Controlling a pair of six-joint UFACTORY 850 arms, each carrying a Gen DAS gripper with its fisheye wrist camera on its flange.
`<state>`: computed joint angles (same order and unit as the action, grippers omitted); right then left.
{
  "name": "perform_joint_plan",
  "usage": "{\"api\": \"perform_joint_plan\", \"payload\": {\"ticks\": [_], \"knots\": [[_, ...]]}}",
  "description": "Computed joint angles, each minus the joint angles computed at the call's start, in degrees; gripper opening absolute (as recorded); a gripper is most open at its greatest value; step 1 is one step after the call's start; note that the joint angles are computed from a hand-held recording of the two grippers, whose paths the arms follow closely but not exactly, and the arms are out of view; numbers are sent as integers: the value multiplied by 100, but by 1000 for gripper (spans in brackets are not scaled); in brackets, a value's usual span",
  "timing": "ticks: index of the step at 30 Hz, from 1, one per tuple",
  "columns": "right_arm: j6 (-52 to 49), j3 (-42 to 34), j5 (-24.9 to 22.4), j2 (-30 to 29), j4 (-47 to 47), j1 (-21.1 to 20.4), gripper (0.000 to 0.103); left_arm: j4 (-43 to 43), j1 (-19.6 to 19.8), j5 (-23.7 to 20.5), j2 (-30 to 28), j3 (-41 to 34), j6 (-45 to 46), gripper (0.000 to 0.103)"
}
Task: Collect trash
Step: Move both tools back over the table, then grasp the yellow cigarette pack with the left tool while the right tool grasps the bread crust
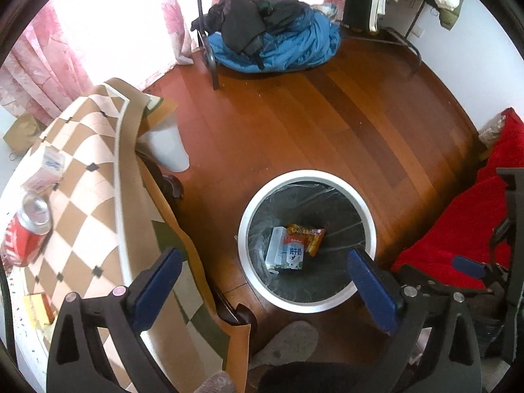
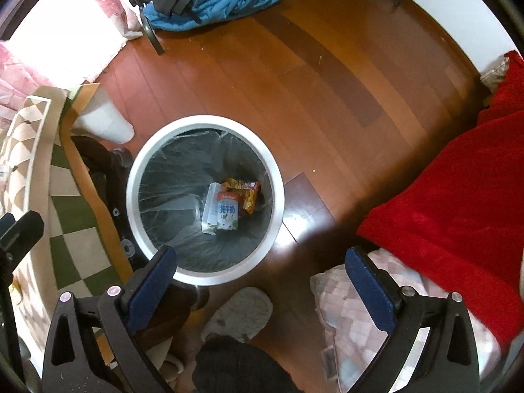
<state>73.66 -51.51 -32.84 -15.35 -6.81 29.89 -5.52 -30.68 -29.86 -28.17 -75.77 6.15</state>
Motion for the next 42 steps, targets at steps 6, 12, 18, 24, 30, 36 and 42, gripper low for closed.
{"api": "perform_joint_plan", "payload": {"ticks": [6,12,18,24,30,36,42], "knots": [[890,-23,-419,558,-675,347,103,-166,102,269,596,425,119,103],[1805,-175,-786,1064,-1369,798,103,-231,317,503,1290,831,244,103],[2482,-732,-951,1186,-2018,1301,103,291,742,569,1935,1032,-336,103],[1868,-1941,-512,308,-1781,1633,103,509,1819,652,2292,1398,-545,103],[307,-3465,-17,-1291,-432,1721,100,1512,2960,627,1951,1741,-1357,103],[-853,-5419,-309,-3091,701,1744,76,2409,3667,612,1427,1911,-1871,103],[-1110,-7020,-897,-4312,795,1789,59,2918,3835,808,1063,1877,-1914,103]]}}
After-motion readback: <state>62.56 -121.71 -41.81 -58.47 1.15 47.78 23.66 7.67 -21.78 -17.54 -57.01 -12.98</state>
